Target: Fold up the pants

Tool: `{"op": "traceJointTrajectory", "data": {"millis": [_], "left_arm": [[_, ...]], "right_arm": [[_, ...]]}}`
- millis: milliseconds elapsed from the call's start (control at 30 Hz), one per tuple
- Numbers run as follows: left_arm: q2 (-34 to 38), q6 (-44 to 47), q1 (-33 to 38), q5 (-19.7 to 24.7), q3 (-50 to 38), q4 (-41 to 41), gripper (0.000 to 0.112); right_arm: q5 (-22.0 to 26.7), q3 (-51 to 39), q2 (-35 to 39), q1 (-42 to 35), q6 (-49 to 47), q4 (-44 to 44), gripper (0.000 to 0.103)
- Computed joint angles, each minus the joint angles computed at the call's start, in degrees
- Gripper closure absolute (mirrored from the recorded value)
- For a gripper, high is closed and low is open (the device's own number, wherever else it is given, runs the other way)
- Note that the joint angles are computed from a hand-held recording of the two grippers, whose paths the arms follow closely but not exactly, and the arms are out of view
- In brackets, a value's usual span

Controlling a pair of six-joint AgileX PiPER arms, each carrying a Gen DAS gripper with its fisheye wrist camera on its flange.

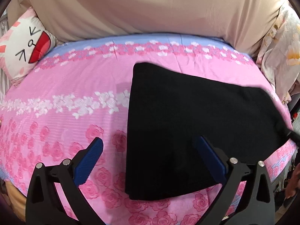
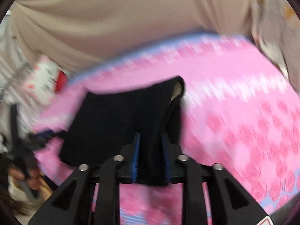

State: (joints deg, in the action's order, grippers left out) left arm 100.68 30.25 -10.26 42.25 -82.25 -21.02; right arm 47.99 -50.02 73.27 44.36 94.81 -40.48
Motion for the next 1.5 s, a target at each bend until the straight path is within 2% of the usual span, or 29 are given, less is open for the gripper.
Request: {"op": "traceJointTrajectory", "data": {"millis": [33, 100, 133, 200, 267, 367, 467, 567, 633, 667, 700, 733, 767, 800, 867, 933, 1000, 1033, 1067, 1133, 1167, 1200, 1233, 1267, 1333, 1400, 1433, 1467, 1500], "left_arm": [[1.05, -0.73, -0.42, 0.79, -0.56, 0.45, 0.014], [3.40, -1.47, -0.82, 4.21, -2.55, 0.04, 0.014], [3.66, -1.13, -0.64, 4.81, -2.75, -0.59, 0.014], [3.64, -0.49, -0.37, 4.86, -2.41, -1.90, 0.014], [4.73, -1.73, -0.03, 5.40, -3.20, -1.65, 0.014], [7.80, -3.00, 0.60, 7.92, -5.49, -2.11, 0.014], [10.66, -2.27, 2.70, 11.23, -7.35, -6.90, 0.014], [11.26, 0.37, 3.53, 10.44, -6.97, -10.55, 0.014], [11.53, 4.31, 3.68, 9.57, -6.37, -14.09, 0.014], [11.76, 6.38, 3.92, 9.50, -6.17, -16.27, 0.016], [11.72, 6.90, 3.83, 9.08, -6.01, -16.75, 0.028], [11.90, 7.22, 4.33, 10.27, -6.72, -17.61, 0.037], [12.16, 7.41, 5.27, 12.24, -7.90, -18.43, 0.056], [11.90, 7.97, 6.28, 13.49, -8.55, -19.32, 0.073], [10.47, 10.44, 9.06, 17.37, -10.18, -21.45, 0.084], [8.86, 12.05, 11.22, 20.27, -10.58, -22.67, 0.085], [4.76, 13.56, 13.27, 20.02, -8.60, -21.48, 0.085], [2.17, 14.57, 13.81, 18.25, -6.42, -19.20, 0.084], [1.25, 14.94, 14.01, 17.40, -5.30, -17.58, 0.077], [0.71, 14.02, 13.27, 15.00, -2.39, -12.89, 0.068], [1.63, 11.54, 12.22, 13.66, -1.26, -9.05, 0.060], [2.13, 10.21, 12.24, 13.45, -0.47, -7.50, 0.053], [1.81, 9.43, 12.23, 12.21, 1.06, -7.64, 0.053], [-0.25, 10.22, 12.74, 10.18, 3.30, -8.78, 0.053], [-4.17, 10.71, 12.00, 6.12, 5.97, -8.53, 0.048], [-7.66, 11.82, 10.69, 2.53, 7.98, -9.95, 0.029], [-9.62, 12.87, 9.40, -0.07, 9.37, -10.89, 0.024], [-10.35, 12.45, 8.38, -1.58, 9.62, -10.36, 0.021], [-10.47, 11.91, 7.08, -3.22, 9.80, -9.59, 0.021]], "right_arm": [[-2.58, 2.12, 0.69, -1.50, 0.33, 1.58, 0.058], [-8.21, 6.63, -2.88, -1.61, 7.85, -0.64, 0.057], [-7.59, 6.78, -3.34, -0.27, 11.29, -2.67, 0.057], [-0.33, 3.82, -2.69, 3.30, 12.88, -5.38, 0.035], [1.47, 1.10, -0.68, 2.72, 8.88, -3.50, 0.031], [-5.45, 2.60, 0.07, -1.40, 5.89, 0.51, 0.031], [-17.66, 8.85, -1.23, -7.45, 5.07, 2.40, 0.031], [-20.04, 10.50, -1.54, -6.66, 11.47, -2.20, 0.026], [-21.37, 10.44, -0.73, -6.90, 12.83, -3.60, 0.026], [-22.59, 10.28, -0.21, -7.40, 12.74, -3.91, 0.034], [-25.09, 10.47, 0.27, -8.30, 13.76, -4.58, 0.047], [-25.30, 10.25, 0.44, -8.23, 15.92, -6.15, 0.054], [-24.08, 9.45, 0.40, -7.68, 16.04, -6.56, 0.067], [-21.94, 7.84, -0.20, -6.47, 15.17, -6.31, 0.069], [-19.45, 5.06, -1.16, -4.30, 14.54, -7.18, 0.070], [-14.91, 0.30, -0.99, -0.30, 12.22, -7.87, 0.071], [-12.95, -2.79, -0.21, 2.64, 10.25, -7.49, 0.070], [-11.97, -3.40, 0.81, 4.07, 10.90, -7.23, 0.070], [-12.00, -3.17, 1.47, 4.40, 11.41, -6.83, 0.067], [-14.44, -1.09, 4.97, 3.13, 8.71, -0.19, 0.058], [-12.85, -0.52, 6.83, 3.14, 8.60, 1.97, 0.047], [-13.47, 0.82, 6.38, 3.25, 10.74, 1.84, 0.041], [-11.93, 1.65, 4.56, 4.49, 15.17, 0.26, 0.041], [-8.09, 0.79, 4.00, 6.27, 18.23, -1.25, 0.043], [3.37, -4.46, 4.41, 10.40, 17.77, -6.47, 0.046], [12.46, -12.84, 7.37, 12.66, 10.51, -9.10, 0.060], [13.57, -15.99, 8.71, 12.63, 7.36, -9.36, 0.066], [12.39, -18.31, 10.18, 11.95, 5.01, -9.51, 0.080], [8.92, -20.45, 12.18, 9.69, 0.71, -7.96, 0.088]]}}
